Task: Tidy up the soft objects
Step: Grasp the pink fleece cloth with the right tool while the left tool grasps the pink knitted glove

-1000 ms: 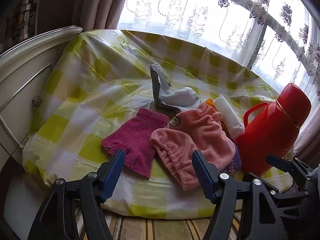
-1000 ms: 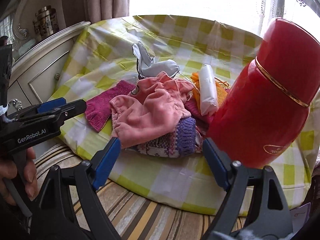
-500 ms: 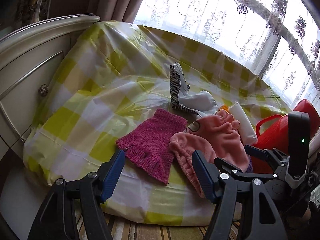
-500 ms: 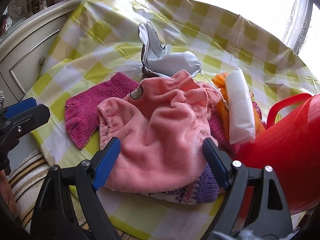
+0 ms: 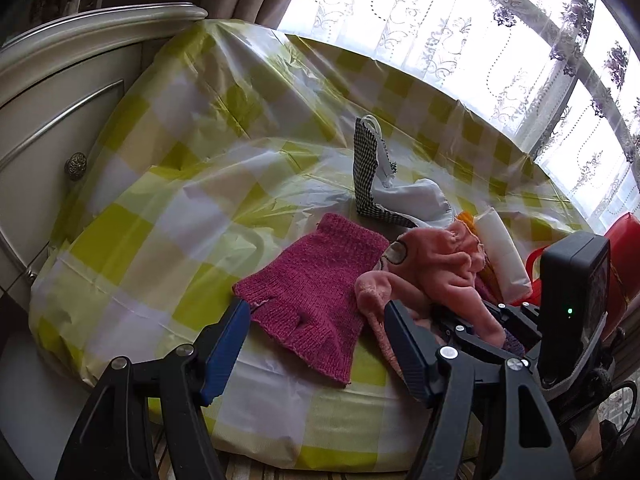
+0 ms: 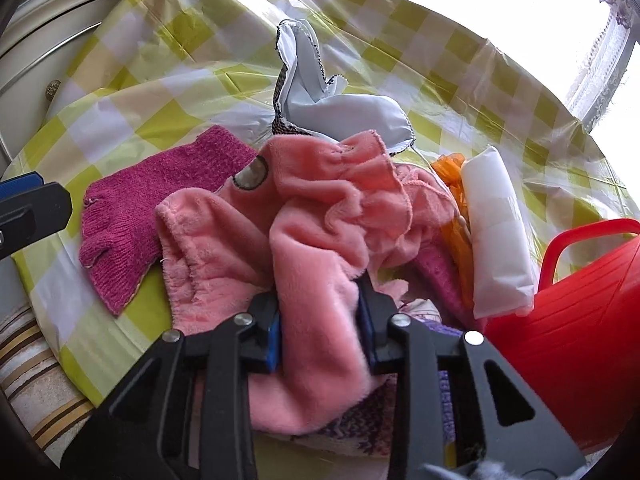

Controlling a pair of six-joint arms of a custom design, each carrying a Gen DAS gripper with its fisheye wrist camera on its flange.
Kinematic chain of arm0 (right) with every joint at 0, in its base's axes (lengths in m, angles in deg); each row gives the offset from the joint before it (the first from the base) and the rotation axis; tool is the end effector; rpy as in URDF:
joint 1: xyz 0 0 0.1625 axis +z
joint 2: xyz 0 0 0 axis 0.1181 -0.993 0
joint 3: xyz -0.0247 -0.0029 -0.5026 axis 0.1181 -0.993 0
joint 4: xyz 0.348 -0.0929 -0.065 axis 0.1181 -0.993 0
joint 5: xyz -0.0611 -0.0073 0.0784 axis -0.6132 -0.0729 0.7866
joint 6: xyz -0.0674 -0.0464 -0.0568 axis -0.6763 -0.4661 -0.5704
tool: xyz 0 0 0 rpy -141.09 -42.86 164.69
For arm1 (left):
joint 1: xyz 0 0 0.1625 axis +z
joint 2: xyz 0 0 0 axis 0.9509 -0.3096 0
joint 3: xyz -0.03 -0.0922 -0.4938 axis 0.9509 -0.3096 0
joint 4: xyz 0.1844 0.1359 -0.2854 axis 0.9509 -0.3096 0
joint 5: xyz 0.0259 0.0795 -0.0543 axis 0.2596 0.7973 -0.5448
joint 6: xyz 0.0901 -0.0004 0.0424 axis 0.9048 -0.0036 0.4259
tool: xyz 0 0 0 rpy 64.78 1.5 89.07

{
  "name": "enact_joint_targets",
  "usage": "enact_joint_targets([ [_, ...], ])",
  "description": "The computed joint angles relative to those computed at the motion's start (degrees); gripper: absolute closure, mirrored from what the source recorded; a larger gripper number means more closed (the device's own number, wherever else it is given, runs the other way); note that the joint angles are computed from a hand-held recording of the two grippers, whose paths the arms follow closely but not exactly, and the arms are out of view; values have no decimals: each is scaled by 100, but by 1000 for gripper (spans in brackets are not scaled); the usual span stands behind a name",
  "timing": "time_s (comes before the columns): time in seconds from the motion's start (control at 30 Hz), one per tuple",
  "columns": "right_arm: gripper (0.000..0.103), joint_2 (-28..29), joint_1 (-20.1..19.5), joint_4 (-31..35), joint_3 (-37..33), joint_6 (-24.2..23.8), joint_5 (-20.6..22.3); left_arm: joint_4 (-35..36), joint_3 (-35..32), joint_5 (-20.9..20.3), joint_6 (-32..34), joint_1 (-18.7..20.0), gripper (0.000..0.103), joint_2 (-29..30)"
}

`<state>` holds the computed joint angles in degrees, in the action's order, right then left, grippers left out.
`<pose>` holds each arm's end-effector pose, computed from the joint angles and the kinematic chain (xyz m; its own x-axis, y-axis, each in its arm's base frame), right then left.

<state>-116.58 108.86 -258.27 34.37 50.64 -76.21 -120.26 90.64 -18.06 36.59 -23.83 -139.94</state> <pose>0.2959 -0.4938 0.0729 -0.5310 -0.1624 0.8317 -0.6088 0.7558 -0.2410 -0.1581 -0.4749 0.2448 -0.8830 0.0831 -0.4619 0.3605 0.7503 -0.5541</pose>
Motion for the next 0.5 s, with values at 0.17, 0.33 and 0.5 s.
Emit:
enact_joint_targets([
  [0.17,75,-39,-2,-393,133,-57,211,170,-164,-64,-81,160,33,84],
  [0.33,76,-170,34,-869,284,7,363,541,-391,-122,-232,356,33,170],
  [0.5,76,-405,85,-1044,451,207,505,1007,-702,-138,-249,488,33,335],
])
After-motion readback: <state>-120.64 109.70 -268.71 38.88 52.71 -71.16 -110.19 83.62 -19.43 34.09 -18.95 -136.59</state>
